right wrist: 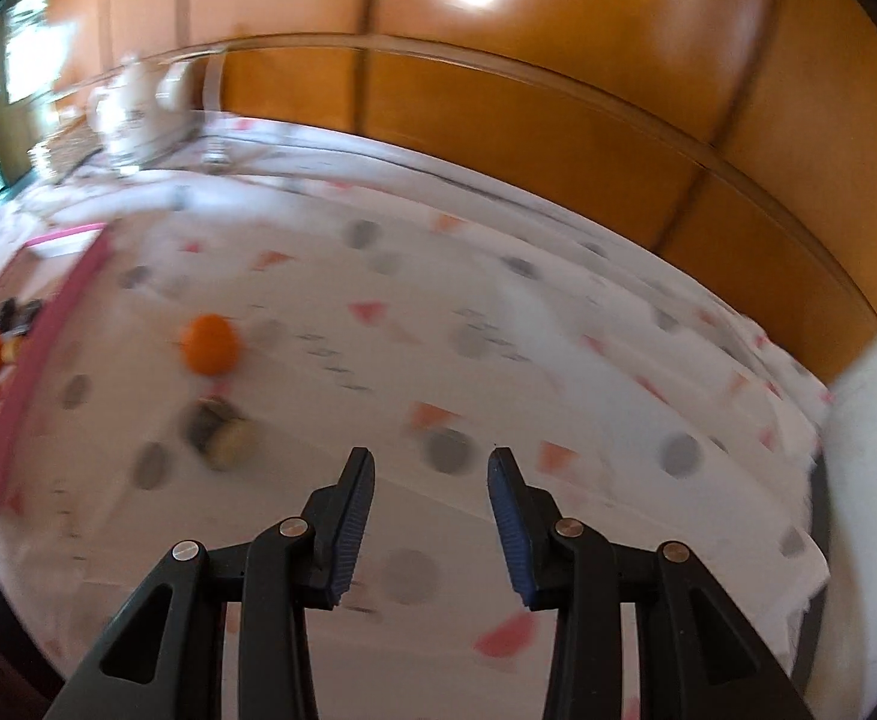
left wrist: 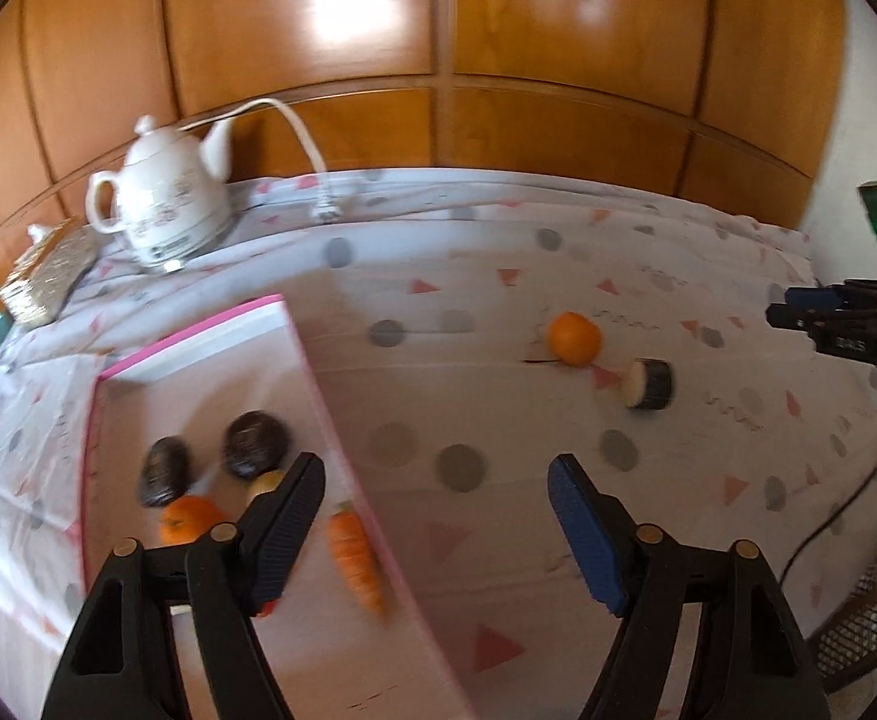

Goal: Organize fruits
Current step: 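Withdraw the open right tool from the tray, then move the left tool toward the dark bark-covered log slice, then close the left tool around the dark log slice and lift it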

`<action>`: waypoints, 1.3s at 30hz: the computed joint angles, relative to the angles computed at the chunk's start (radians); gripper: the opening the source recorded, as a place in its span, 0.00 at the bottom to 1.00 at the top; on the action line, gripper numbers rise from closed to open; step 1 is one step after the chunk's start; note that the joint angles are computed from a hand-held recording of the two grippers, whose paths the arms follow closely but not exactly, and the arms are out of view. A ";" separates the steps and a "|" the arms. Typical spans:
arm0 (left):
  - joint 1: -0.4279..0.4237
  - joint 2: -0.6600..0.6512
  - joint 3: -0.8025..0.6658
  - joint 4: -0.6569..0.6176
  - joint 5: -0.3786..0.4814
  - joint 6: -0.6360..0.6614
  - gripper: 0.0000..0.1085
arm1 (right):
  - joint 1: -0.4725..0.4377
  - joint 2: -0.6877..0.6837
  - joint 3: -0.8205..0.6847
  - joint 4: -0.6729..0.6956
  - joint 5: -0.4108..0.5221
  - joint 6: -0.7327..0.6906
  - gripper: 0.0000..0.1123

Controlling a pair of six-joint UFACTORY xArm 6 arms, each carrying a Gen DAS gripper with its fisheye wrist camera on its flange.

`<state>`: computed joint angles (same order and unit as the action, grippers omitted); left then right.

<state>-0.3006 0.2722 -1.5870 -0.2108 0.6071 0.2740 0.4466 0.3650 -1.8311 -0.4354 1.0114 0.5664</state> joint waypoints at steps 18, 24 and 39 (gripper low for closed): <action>-0.134 0.271 -0.375 -0.028 0.193 0.024 0.58 | -0.127 -0.089 0.136 0.066 0.073 0.260 0.35; -0.160 0.379 -0.524 -0.015 0.251 -0.025 0.58 | -0.143 -0.114 0.164 0.065 0.078 0.306 0.35; -0.179 0.523 -0.681 0.016 0.316 -0.088 0.25 | -0.202 -0.205 0.267 0.007 0.061 0.499 0.35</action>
